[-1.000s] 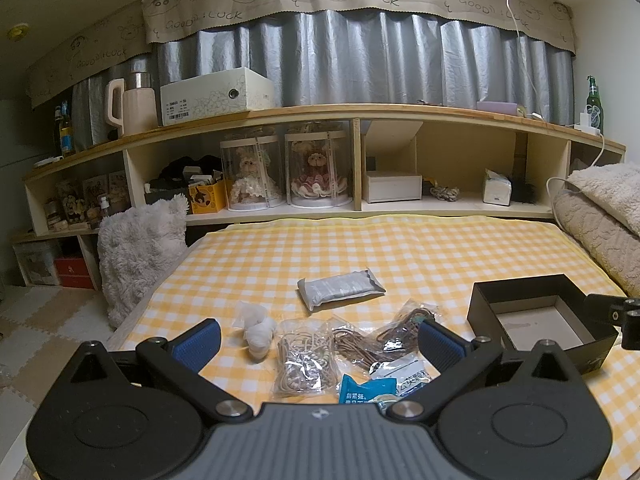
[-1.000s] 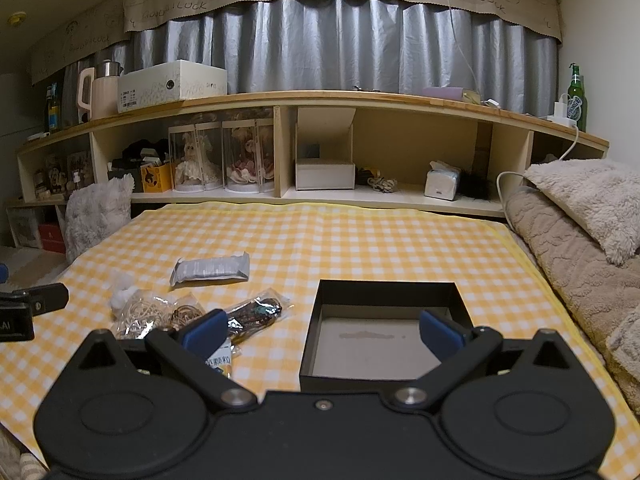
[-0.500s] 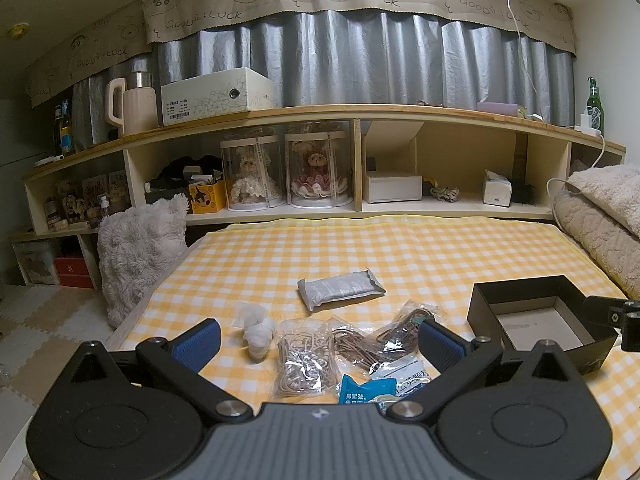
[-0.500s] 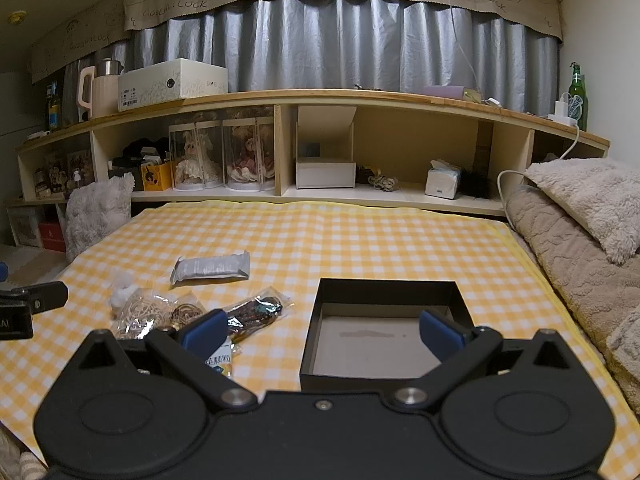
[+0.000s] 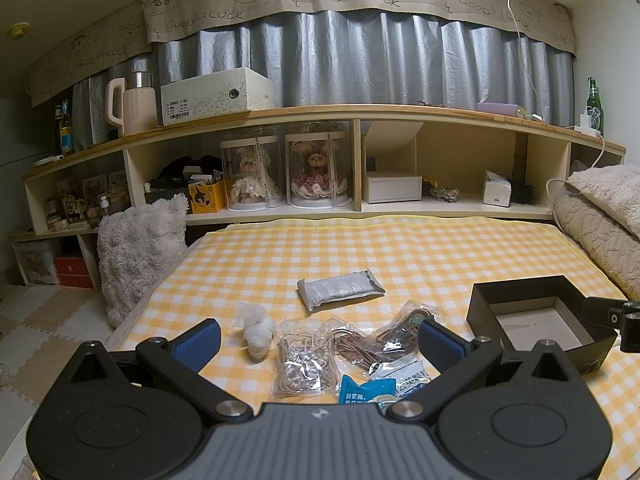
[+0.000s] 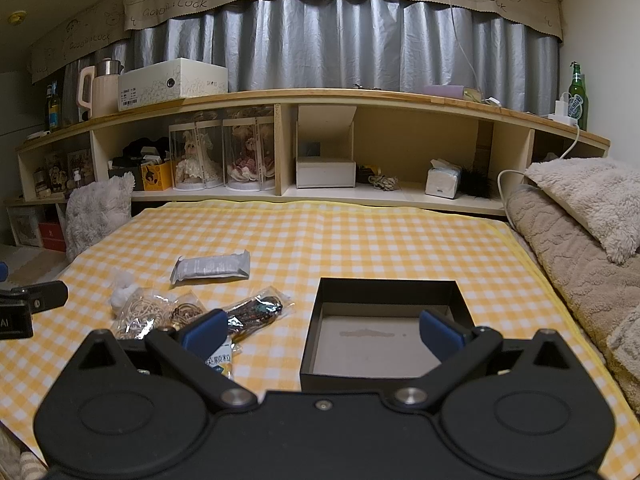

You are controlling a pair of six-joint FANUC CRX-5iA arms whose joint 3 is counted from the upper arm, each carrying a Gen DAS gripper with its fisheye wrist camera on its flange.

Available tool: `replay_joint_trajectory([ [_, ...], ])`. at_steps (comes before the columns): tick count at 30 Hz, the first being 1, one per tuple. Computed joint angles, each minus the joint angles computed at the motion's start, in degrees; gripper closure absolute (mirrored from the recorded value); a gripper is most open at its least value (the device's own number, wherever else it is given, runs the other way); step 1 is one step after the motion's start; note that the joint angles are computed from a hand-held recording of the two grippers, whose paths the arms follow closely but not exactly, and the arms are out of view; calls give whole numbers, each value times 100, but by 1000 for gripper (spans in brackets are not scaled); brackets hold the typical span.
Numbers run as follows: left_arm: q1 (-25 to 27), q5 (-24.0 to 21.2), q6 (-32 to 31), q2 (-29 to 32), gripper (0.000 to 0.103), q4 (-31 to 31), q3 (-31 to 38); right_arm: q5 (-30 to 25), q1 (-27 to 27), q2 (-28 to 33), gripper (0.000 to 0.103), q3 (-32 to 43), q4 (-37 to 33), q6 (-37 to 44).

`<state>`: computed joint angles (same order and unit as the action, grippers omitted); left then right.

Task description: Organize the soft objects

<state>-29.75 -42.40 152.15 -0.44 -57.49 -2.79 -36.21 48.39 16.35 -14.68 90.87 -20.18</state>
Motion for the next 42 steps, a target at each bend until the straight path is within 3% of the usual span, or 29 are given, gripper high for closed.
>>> replay_joint_trajectory([
  [19,5,8,0,-3,0,8,-4,-11,15,-1,0,5,-28,24],
  [27,-179,-71,390,17,0,-310,43,1,-22,18,0,3,146,-78],
  [37,-152,40,547,203,0,-688,296,19,-88,40,0,94,442,-247],
  [42,49,318,734,316,0,-723,448,184,-190,173,0,371,527,-144],
])
